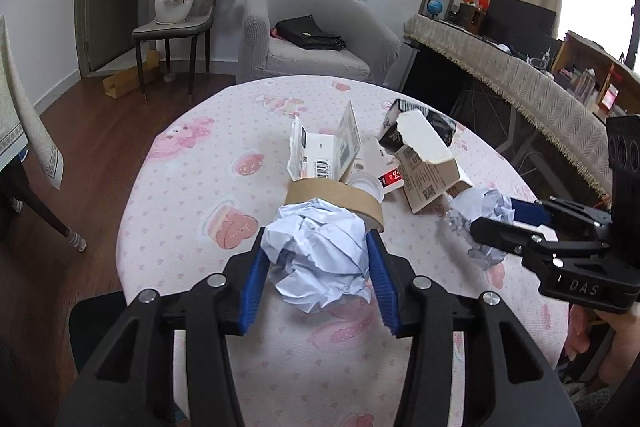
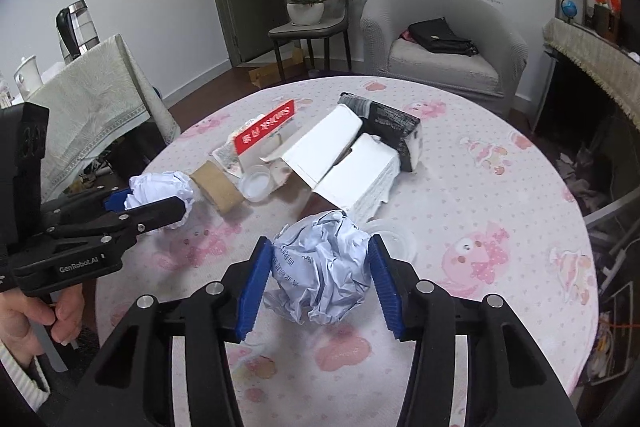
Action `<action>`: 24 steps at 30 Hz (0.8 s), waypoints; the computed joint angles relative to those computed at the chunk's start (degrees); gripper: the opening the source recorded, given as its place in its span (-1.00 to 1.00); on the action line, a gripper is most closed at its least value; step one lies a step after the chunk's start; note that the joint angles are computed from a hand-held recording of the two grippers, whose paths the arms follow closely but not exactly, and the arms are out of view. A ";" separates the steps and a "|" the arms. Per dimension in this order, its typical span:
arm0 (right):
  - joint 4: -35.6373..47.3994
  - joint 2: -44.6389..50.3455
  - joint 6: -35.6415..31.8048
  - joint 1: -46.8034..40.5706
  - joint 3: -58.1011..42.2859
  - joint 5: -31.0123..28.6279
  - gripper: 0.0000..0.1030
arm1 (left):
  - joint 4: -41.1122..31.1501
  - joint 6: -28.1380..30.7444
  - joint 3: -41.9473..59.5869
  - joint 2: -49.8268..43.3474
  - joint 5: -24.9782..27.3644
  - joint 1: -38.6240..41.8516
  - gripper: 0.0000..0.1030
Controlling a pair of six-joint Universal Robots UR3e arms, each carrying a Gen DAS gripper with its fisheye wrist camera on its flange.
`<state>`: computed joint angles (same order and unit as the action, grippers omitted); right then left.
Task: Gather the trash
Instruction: 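Carry the crumpled paper and foil over the teal bin with both tools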
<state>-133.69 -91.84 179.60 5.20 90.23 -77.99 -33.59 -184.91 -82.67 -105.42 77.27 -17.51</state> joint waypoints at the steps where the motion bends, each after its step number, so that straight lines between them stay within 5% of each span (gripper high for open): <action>1: 0.13 0.29 0.22 0.69 -0.56 -0.32 -0.02 | 0.01 0.13 -0.28 0.44 0.01 0.11 -0.02; 13: 0.66 6.68 2.63 8.07 -10.45 -1.83 -0.02 | 0.94 2.71 -7.25 8.32 0.92 4.90 -0.01; 24: 0.02 13.99 6.52 13.10 -20.57 -3.65 -0.02 | 0.67 4.87 -15.55 16.64 -3.29 14.34 -0.01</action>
<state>-133.66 -77.85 186.12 18.30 69.66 -81.64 -32.91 -180.05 -98.22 -88.77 73.98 -3.16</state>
